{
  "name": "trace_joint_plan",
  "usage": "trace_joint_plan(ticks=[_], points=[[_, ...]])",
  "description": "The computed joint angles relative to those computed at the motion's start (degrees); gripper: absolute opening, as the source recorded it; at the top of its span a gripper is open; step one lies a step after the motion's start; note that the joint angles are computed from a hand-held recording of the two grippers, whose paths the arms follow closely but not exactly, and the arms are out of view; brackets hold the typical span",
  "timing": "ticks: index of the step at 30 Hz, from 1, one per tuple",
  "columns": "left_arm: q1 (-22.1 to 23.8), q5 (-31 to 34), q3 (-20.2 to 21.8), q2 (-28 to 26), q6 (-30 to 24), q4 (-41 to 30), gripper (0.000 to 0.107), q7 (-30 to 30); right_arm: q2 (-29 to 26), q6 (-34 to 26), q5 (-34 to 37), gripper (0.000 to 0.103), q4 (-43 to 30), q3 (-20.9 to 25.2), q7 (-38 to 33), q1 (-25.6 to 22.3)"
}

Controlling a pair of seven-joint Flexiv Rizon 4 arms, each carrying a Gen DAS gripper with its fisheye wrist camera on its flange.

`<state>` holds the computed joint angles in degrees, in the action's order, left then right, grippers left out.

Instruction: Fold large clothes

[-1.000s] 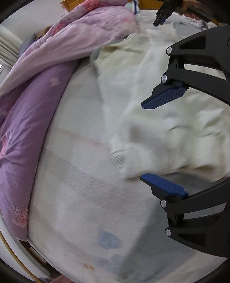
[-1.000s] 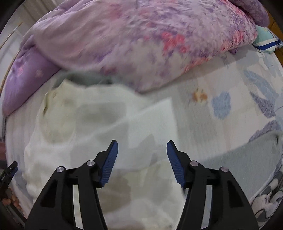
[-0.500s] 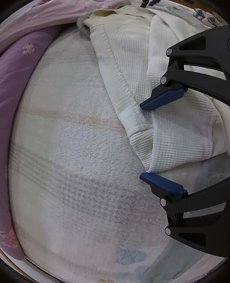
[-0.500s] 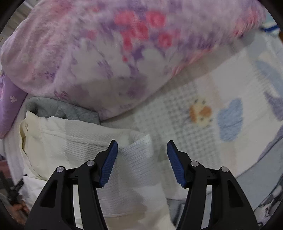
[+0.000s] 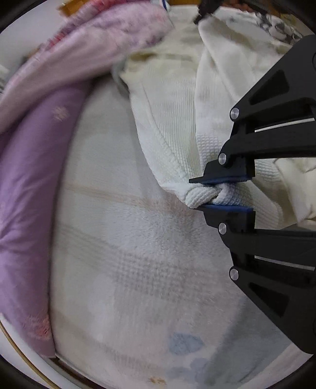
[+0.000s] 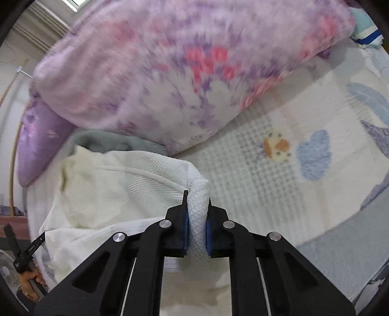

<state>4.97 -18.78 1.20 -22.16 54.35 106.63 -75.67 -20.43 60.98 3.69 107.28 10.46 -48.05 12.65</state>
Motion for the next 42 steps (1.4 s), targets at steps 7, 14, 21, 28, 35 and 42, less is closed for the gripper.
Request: trace_joint_plan(ticks=[7,14,21,28,35,42], points=[[-0.7,-6.5,-0.9,13.1,3.5,10.4,0.013,7.6,9.2,4.2,1.4,0.009,5.8,1.5,0.3,0.9],[-4.9,-7.1,2.8,30.8,0.1,22.5,0.013,6.5,24.2,4.7,2.6,0.009,17.2,3.3,3.9,3.4],[-3.0,3.4,7.5,49.1,-17.3,31.6,0.013,1.6,43.5,-8.0,9.2,0.009,28.6,5.8,9.4,8.1],[2.7,15.0,10.2,62.3,-31.1,41.3,0.014,-3.5,56.6,-20.3,18.1,0.01,38.9,9.9,19.9,14.9],[6.7,15.3,14.2,71.8,-35.9,46.6,0.024,-7.6,58.6,-31.3,17.6,0.044,38.6,11.5,25.2,18.8],[9.9,14.3,17.6,84.8,-47.1,45.9,0.061,-15.8,70.5,-29.0,28.7,0.054,40.4,13.2,33.5,19.2]])
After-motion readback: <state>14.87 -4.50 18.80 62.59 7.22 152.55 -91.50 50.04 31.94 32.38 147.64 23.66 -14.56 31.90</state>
